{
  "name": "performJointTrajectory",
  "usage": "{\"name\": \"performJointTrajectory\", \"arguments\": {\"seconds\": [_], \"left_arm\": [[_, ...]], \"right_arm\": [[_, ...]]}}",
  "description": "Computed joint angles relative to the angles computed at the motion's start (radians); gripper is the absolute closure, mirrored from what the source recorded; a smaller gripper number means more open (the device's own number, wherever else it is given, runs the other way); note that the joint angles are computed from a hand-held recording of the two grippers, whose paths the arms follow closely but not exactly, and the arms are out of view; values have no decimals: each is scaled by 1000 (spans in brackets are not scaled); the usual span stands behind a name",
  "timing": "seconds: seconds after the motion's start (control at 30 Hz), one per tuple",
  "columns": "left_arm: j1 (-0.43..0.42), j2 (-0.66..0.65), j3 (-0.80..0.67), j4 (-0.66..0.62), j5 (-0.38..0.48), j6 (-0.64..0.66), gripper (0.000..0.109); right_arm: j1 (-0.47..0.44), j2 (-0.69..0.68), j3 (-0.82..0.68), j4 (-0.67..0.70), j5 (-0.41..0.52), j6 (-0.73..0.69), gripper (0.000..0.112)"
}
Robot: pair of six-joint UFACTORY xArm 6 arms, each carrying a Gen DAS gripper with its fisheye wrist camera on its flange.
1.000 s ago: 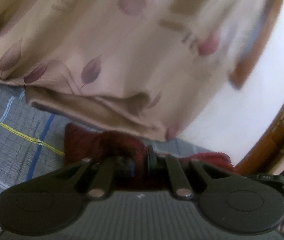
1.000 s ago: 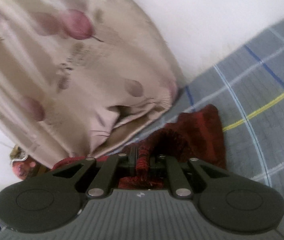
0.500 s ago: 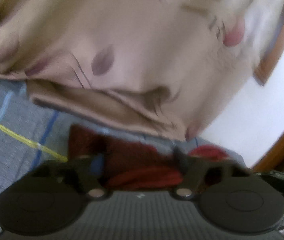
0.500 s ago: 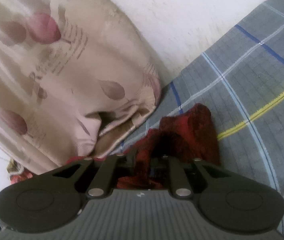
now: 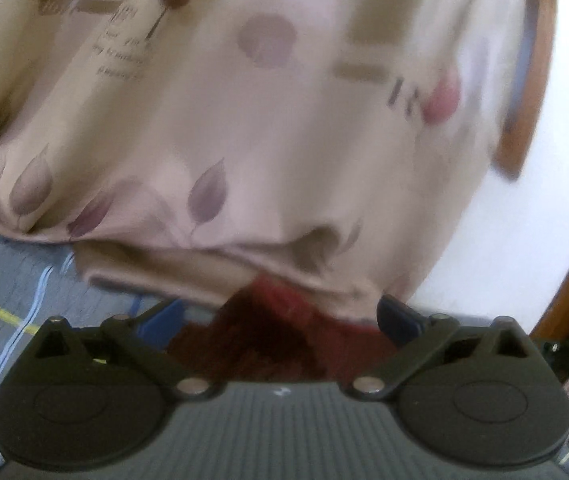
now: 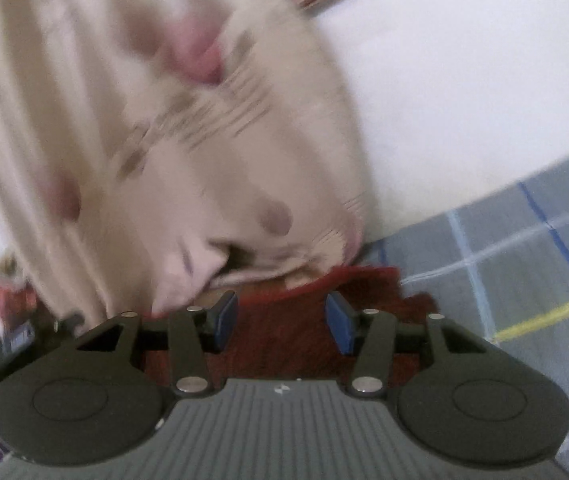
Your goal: Fold small clothes
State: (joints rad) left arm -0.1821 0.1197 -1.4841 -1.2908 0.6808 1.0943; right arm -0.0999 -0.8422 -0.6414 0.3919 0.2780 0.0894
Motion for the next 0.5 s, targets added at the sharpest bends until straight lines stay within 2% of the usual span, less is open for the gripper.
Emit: {"name": "performJointTrajectory", "arguments": {"seconds": [0.03, 0.1, 0.2, 0.27, 0.33, 0.4, 0.5], "left_arm": [[4, 3, 4, 4, 10, -4, 6], [7, 11, 6, 5, 23, -7, 6], [-11, 17, 9, 36, -14, -17, 6], [-44, 12, 31, 47, -108, 22, 6], [-82, 24, 40, 144, -217, -10, 6], [-111, 47, 47, 279, -322, -104, 6], [-119, 46, 69, 352, -418, -220, 6]], "right_arm": [[8, 24, -17, -39, -1, 6, 60], [23, 74, -51, -26, -15, -50, 60], [12, 166, -108, -15, -5, -101, 60], [-16, 218, -129, -77, 10, -61, 60], [-45, 239, -126, -98, 28, -10, 60], [-74, 259, -124, -6, 54, -28, 63], [-80, 244, -96, 83, 45, -64, 63]]}}
